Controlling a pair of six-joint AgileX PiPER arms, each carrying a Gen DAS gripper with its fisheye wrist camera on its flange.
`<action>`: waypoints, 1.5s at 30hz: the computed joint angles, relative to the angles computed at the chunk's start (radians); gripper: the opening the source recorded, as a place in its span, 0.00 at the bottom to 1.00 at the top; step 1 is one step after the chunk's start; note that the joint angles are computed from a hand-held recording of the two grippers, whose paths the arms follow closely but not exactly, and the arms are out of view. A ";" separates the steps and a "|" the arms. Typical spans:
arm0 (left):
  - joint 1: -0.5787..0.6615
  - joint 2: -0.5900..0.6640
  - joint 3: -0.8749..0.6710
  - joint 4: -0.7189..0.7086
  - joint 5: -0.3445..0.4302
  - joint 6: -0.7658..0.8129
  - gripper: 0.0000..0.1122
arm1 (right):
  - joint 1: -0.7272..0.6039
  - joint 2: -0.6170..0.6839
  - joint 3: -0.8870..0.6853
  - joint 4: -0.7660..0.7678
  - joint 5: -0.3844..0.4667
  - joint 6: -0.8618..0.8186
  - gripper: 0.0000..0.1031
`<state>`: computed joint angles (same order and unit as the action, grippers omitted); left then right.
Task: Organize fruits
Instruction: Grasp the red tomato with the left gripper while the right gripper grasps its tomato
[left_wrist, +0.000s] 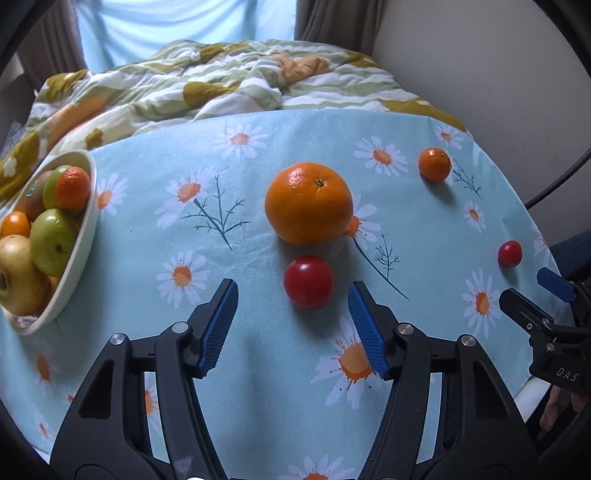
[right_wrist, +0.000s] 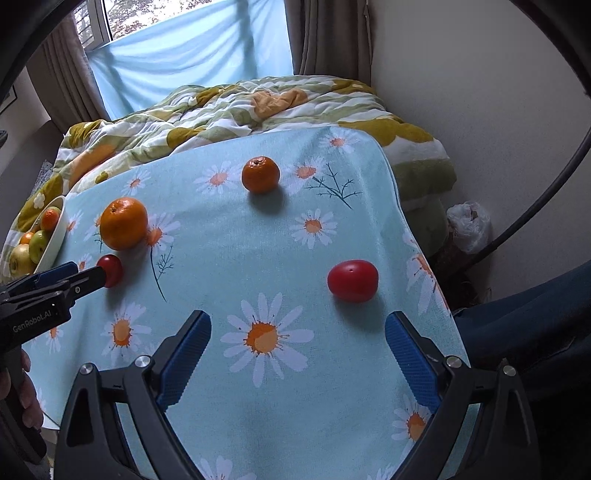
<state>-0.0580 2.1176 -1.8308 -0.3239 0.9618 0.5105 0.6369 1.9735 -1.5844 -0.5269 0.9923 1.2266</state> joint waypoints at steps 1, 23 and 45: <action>-0.004 0.001 0.006 0.001 -0.007 0.005 0.61 | -0.002 0.001 0.003 0.001 -0.006 0.000 0.91; -0.036 0.031 0.000 0.041 -0.033 -0.001 0.33 | -0.072 0.071 -0.081 0.040 0.057 -0.077 0.66; -0.038 -0.010 0.070 0.038 -0.072 -0.012 0.33 | -0.086 0.066 -0.058 0.007 0.085 -0.147 0.32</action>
